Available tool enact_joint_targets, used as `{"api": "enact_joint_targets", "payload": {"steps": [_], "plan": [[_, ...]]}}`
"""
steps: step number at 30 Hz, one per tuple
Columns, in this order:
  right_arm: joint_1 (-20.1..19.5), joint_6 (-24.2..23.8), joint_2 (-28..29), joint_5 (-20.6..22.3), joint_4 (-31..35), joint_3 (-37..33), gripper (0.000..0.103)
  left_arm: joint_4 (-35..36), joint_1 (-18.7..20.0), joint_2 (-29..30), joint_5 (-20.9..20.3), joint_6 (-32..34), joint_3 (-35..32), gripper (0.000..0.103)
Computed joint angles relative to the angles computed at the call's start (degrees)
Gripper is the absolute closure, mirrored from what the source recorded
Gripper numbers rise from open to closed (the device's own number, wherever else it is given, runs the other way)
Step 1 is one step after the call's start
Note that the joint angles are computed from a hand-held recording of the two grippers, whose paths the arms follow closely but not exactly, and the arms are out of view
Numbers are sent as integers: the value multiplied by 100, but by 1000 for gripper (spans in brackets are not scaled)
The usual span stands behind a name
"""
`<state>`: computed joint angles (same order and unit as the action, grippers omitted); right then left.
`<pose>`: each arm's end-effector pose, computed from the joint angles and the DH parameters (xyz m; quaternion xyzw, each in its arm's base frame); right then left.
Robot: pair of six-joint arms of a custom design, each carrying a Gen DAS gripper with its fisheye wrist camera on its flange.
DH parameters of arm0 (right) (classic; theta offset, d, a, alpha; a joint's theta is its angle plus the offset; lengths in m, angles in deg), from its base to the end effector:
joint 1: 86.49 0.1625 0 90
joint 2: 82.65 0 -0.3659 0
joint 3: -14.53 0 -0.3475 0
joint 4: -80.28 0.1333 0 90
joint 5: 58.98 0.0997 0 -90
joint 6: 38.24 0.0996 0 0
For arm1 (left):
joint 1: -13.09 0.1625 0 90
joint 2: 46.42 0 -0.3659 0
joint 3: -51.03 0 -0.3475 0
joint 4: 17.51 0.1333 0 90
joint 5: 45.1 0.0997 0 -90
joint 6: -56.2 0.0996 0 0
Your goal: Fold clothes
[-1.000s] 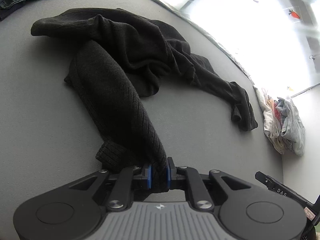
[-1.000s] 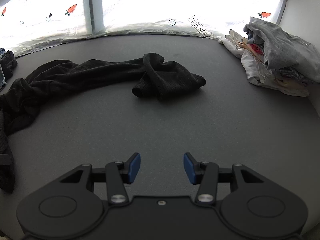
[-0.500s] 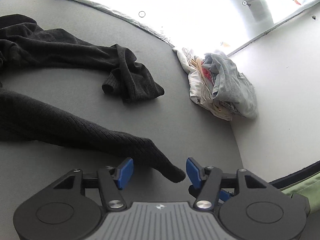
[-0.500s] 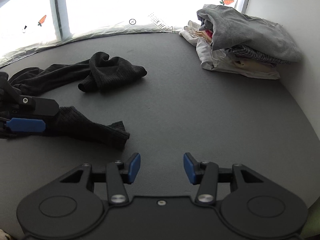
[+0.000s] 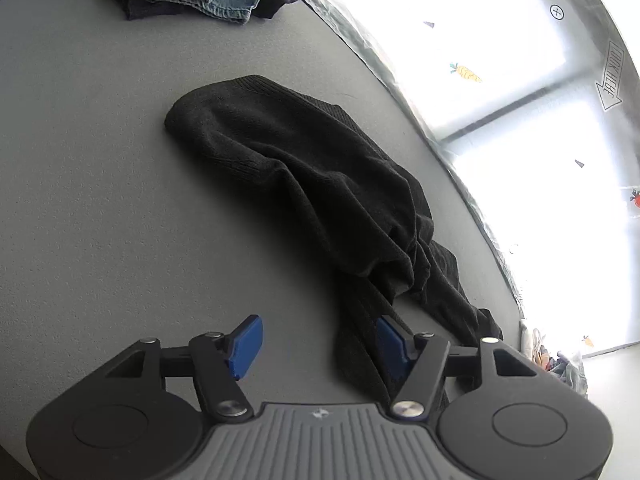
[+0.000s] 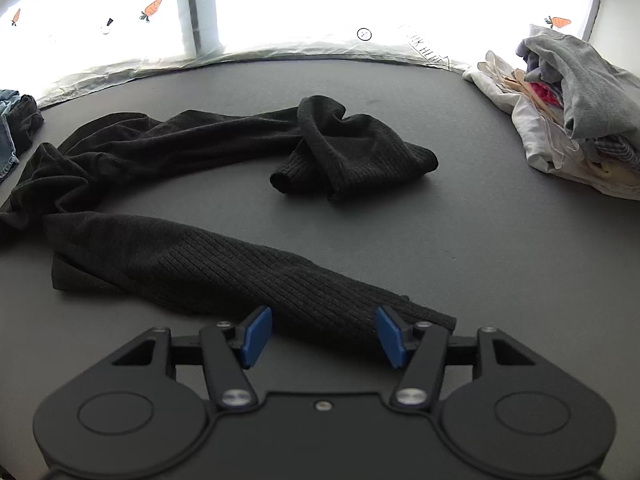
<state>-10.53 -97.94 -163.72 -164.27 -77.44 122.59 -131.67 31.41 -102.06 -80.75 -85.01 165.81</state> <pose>-0.0186 -0.5156 0.3585 0.3178 -0.8743 0.2011 0.3067 -0.3439 -0.3395 0.0615 -0.3711 0.7753 -0.4935 0.1331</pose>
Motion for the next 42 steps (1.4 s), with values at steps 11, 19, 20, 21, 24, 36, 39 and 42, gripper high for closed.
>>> {"api": "enact_joint_targets", "payload": {"steps": [11, 19, 20, 21, 24, 36, 39, 42], "plan": [[599, 45, 862, -770, -956, 140, 92, -1016, 1019, -1127, 242, 1129, 1005, 30], [882, 126, 1322, -1057, -3028, -322, 98, -655, 1294, -1269, 845, 1659, 874, 93], [900, 74, 1392, -1072, -3315, -494, 98, -592, 1272, -1311, 945, 1645, 880, 94], [901, 82, 1416, -1061, -3439, -627, 98, -358, 1220, -1386, 1066, 1527, 846, 94], [870, 84, 1493, -940, -3908, -1017, 98, 778, 1021, -1614, 1449, 882, 619, 95], [-50, -363, 1037, -1059, -3614, -572, 92, 4167, -122, -1272, 195, -2029, -65, 97], [-242, 714, 696, -1526, -2364, -473, 82, 3275, -199, -1176, -499, -1685, 322, 95], [-399, 1222, 371, -1341, -2031, -318, 62, 2742, -288, -1120, -860, -1884, 576, 92]]}}
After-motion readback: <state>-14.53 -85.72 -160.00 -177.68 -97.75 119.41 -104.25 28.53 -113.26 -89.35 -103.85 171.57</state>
